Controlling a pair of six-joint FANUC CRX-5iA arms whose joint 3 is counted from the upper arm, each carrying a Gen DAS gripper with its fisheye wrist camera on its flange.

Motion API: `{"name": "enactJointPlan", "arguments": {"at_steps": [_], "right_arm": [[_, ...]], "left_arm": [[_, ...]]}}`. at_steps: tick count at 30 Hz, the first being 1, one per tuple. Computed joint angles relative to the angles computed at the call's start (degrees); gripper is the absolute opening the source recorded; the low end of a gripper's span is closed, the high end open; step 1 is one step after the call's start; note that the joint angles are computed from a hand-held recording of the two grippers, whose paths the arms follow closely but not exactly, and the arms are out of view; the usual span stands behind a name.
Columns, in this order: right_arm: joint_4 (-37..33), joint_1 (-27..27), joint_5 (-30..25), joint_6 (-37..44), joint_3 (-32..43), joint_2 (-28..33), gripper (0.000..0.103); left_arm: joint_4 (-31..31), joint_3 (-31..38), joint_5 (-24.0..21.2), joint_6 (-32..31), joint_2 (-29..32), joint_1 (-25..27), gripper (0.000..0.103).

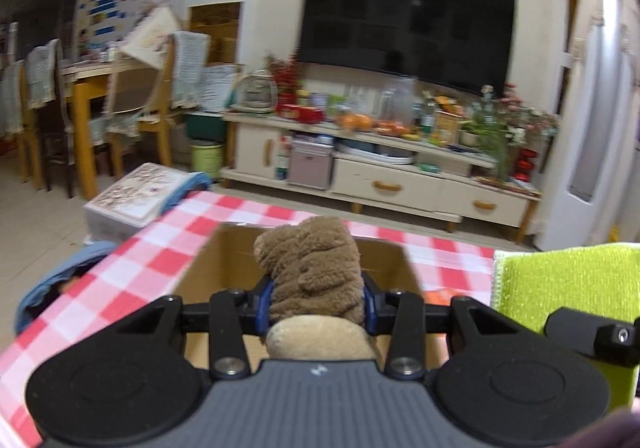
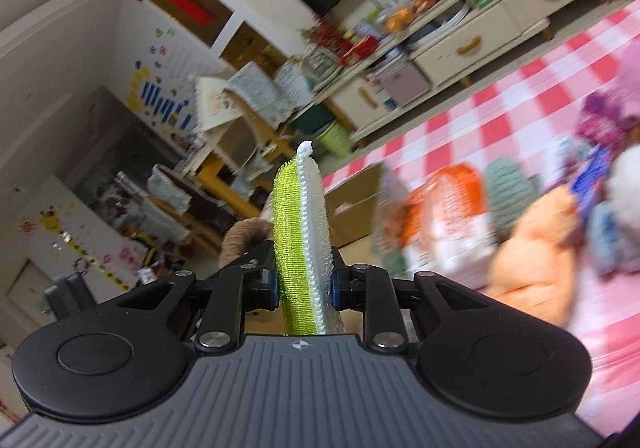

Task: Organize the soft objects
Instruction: 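Carry the brown plush into the cardboard box with the left tool while the right drops the sponge in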

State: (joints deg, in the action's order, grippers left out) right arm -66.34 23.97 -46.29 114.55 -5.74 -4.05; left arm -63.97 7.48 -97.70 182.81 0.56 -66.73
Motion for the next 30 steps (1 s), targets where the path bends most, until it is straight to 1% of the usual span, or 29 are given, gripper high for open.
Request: {"name": "enactJointPlan", "arguments": {"at_steps": [3, 5, 7, 8, 9, 10, 11, 12, 13, 14, 15, 16, 17, 22, 24, 26, 27, 30], "right_arm": [[1.12, 1.43, -0.27, -0.58, 0.81, 1.24, 0.027], [1.07, 1.43, -1.78, -1.10, 1.31, 2.57, 0.027], [2.69, 2.11, -1.94, -1.67, 0.96, 2.94, 0.028], [4.15, 2.79, -1.50, -1.76, 0.66, 2.98, 0.031], [5.52, 3.41, -1.19, -2.04, 0.40, 3.10, 0.033], [7.06, 3.88, -1.11, -2.74, 0.06, 3.06, 0.035], [8.44, 4.24, -0.89, -3.01, -0.46, 2.80, 0.042], [9.84, 4.66, -0.07, -2.95, -1.38, 1.98, 0.059], [11.58, 5.43, 1.72, -3.13, -2.48, 1.03, 0.070], [12.85, 6.04, 3.64, -3.00, -3.81, -0.16, 0.087], [11.94, 5.25, 3.80, -0.92, -4.68, -1.08, 0.094], [12.13, 5.07, 4.22, -0.13, -5.48, -2.09, 0.099], [12.56, 5.09, 5.30, 0.63, -6.49, -3.12, 0.101], [14.01, 3.36, 8.11, 4.00, -10.66, -7.57, 0.101], [15.84, 3.85, 10.34, 3.37, -11.83, -8.63, 0.102], [18.65, 4.76, 13.29, 2.05, -13.70, -10.20, 0.102], [21.33, 6.38, 15.48, -0.32, -13.77, -10.11, 0.103], [25.16, 7.73, 19.01, -2.87, -15.29, -11.02, 0.103]], "left_arm": [[0.87, -0.88, -1.43, 0.71, -0.84, 0.81, 0.044], [1.25, -0.98, -2.73, 0.35, -0.90, 1.14, 0.044], [1.44, -0.98, -4.18, 0.09, -0.81, 1.28, 0.048], [1.53, -1.22, -4.50, -0.16, -1.05, 1.34, 0.053], [1.48, -1.26, -4.86, -0.38, -1.07, 1.34, 0.062], [1.35, -1.41, -5.22, -0.46, -1.18, 1.21, 0.066], [1.25, -1.38, -5.51, -0.61, -1.17, 1.12, 0.072], [1.12, -1.45, -5.85, -0.69, -1.17, 0.73, 0.075], [1.05, -1.34, -5.95, -1.02, -1.07, 0.67, 0.077], [0.98, -1.28, -6.09, -1.36, -1.05, 0.63, 0.079], [0.94, -1.24, -6.29, -1.54, -0.92, 0.53, 0.081], [0.92, -1.14, -6.40, -1.83, -0.89, 0.50, 0.082], [0.95, -0.88, -6.27, -2.14, -0.70, 0.68, 0.084], [0.39, 0.11, -6.26, -2.93, 0.09, 0.16, 0.089], [0.21, 0.69, -6.08, -3.64, 0.62, 0.08, 0.093], [0.08, 1.20, -5.70, -4.27, 1.12, 0.09, 0.093], [0.02, 1.39, -5.54, -4.56, 1.28, 0.06, 0.093], [0.01, 2.18, -4.91, -5.60, 1.98, 0.17, 0.093]]}}
